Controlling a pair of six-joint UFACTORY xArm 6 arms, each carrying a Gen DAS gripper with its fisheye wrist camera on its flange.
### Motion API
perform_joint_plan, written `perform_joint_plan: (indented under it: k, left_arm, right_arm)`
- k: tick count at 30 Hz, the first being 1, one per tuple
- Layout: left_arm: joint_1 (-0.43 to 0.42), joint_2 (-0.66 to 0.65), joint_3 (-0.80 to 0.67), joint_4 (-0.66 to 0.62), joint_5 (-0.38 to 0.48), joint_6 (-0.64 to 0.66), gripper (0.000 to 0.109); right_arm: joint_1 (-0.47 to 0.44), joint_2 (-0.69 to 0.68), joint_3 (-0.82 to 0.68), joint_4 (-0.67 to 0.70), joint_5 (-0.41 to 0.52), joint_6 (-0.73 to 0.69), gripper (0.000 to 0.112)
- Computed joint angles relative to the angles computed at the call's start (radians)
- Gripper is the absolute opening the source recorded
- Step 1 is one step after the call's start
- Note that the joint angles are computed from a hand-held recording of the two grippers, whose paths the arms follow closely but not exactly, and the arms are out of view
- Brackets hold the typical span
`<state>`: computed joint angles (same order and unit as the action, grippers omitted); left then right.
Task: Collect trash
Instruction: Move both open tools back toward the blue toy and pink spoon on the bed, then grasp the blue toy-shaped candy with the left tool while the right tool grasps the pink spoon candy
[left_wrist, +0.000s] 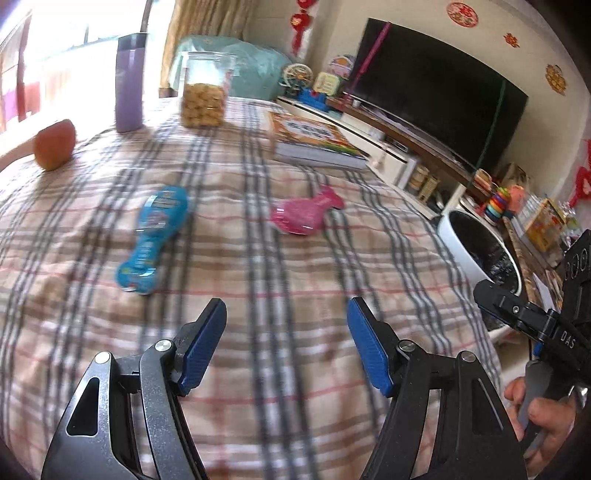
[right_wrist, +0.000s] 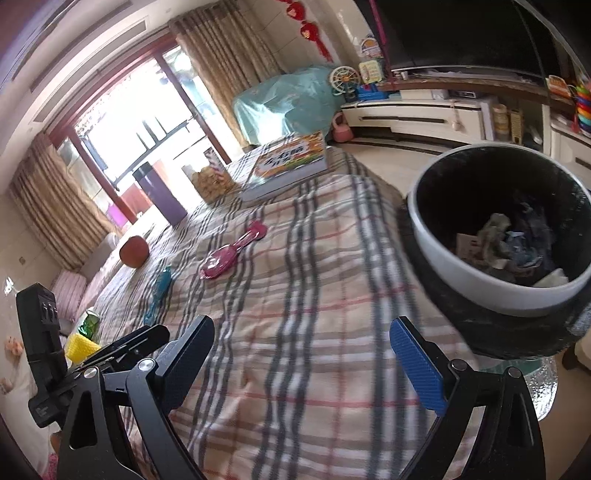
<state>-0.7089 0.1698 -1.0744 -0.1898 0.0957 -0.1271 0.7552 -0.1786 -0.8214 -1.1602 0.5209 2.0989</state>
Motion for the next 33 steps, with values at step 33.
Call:
perform_joint_plan:
  k: [33]
  left_arm:
    - [0.185, 0.099, -0.114, 0.237, 0.097, -0.165, 0.069]
  right_arm:
    - [-0.080, 0.579, -0.622, 0.328, -0.055, -0.481, 0.088]
